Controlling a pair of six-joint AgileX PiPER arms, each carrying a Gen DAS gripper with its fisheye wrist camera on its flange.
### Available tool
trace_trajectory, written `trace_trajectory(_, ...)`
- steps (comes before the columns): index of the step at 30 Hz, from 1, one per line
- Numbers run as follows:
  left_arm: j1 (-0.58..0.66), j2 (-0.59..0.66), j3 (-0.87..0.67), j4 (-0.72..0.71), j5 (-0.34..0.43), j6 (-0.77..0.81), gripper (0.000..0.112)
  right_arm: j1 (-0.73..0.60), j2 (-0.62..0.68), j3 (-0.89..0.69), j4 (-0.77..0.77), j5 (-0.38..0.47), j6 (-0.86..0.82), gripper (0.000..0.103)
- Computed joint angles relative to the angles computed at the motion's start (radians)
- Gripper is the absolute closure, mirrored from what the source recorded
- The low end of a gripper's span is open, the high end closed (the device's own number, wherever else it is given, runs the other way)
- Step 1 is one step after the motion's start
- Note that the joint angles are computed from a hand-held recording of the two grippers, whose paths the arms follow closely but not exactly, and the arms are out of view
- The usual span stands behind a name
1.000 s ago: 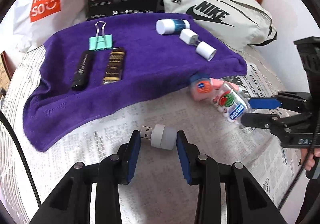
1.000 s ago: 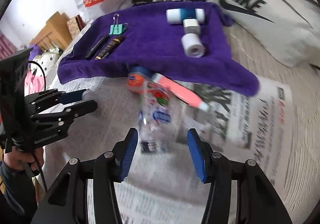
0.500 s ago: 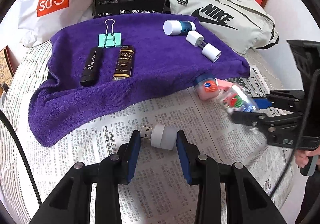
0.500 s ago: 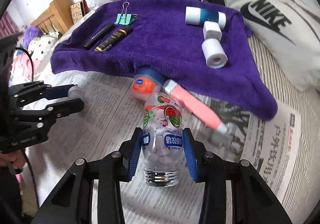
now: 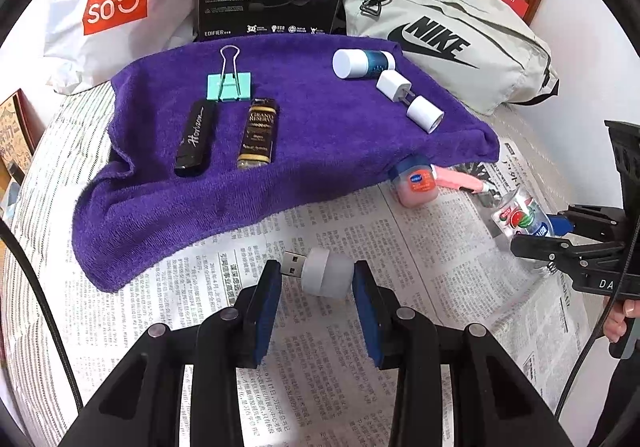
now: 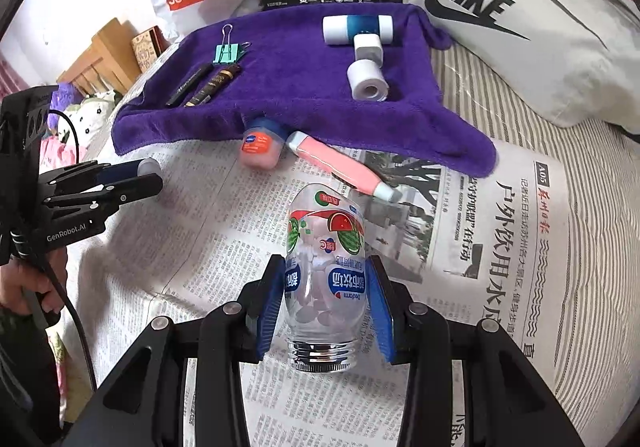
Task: Organize rigid objects
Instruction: 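Carry light and bottle onto the purple towel and open both grippers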
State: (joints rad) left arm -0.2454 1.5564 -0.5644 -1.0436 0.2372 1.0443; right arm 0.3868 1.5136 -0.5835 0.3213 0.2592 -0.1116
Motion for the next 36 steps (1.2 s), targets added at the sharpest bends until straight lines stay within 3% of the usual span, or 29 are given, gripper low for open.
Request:
trace_trajectory(5,-0.001,-0.027,-0.026,0.181,0.008,-0.185,0.077,-0.033,-0.035,-0.004,0.101,0.023,-0.118,0.062)
trace_trajectory(11,0.021,-0.035,-0.068,0.273,0.036,-0.27,0.077,-0.053,-0.044,-0.042,0.149,0.054,-0.179,0.062)
trace_trajectory(23,0.098,-0.003,-0.19,0.327,0.102,-0.296,0.077,-0.045,0.052,-0.23,0.07,0.105,-0.119,0.062)
trace_trajectory(36,0.163,0.113,-0.313,0.297,0.143,-0.241,0.077,-0.046,0.279,-0.511,-0.028,0.162,0.003,0.062)
